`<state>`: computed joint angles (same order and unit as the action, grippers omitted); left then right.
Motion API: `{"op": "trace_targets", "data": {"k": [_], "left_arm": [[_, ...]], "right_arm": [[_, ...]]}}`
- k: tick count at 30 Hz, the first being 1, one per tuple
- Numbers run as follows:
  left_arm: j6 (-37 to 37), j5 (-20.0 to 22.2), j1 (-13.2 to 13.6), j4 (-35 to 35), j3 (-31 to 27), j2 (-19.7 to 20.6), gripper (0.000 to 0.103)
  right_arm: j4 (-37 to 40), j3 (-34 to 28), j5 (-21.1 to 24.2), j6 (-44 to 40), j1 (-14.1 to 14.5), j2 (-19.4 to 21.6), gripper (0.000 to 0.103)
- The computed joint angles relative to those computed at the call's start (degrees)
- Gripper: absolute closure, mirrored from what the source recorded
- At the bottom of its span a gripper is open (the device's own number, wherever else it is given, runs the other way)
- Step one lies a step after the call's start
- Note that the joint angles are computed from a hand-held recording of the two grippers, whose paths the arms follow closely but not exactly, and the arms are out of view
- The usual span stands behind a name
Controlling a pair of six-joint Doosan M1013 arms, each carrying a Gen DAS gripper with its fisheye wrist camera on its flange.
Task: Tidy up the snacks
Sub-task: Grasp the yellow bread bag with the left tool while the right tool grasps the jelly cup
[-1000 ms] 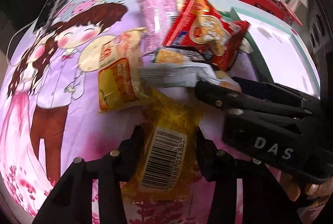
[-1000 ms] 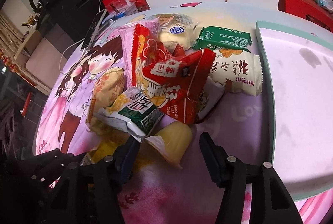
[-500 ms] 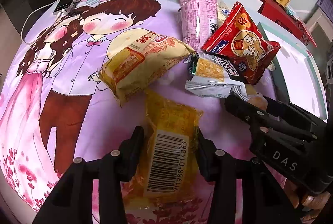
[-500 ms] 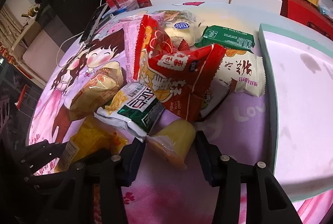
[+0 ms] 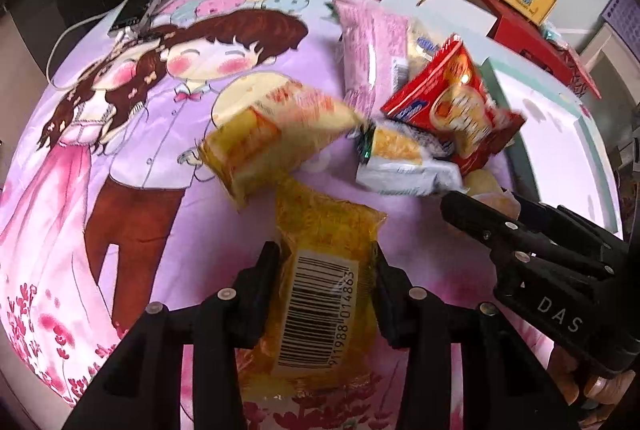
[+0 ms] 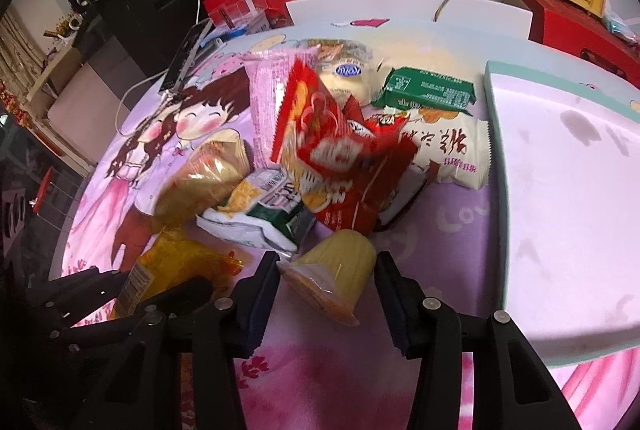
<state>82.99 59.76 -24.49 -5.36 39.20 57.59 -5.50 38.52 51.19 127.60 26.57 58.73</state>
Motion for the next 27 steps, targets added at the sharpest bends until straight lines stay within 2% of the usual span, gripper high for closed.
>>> {"op": "trace_targets", "data": {"k": [13, 20, 27], "left_arm": [[1.14, -7.85, -0.04, 0.02, 5.79, -4.26, 0.059], [1.8, -9.2, -0.57, 1.51, 5.76, -4.58, 0.059], [1.1, -8.54, -1.02, 3.01, 3.47, -3.95, 0.059]], "right_arm": [[-4.38, 6.87, -6.11, 4.59, 0.49, -4.8, 0.051], [-7.3, 7.86, -6.69, 7.2, 0.4, -5.73, 0.051], [-10.13, 9.99, -7.95, 11.0, -0.17, -7.23, 0.051]]}}
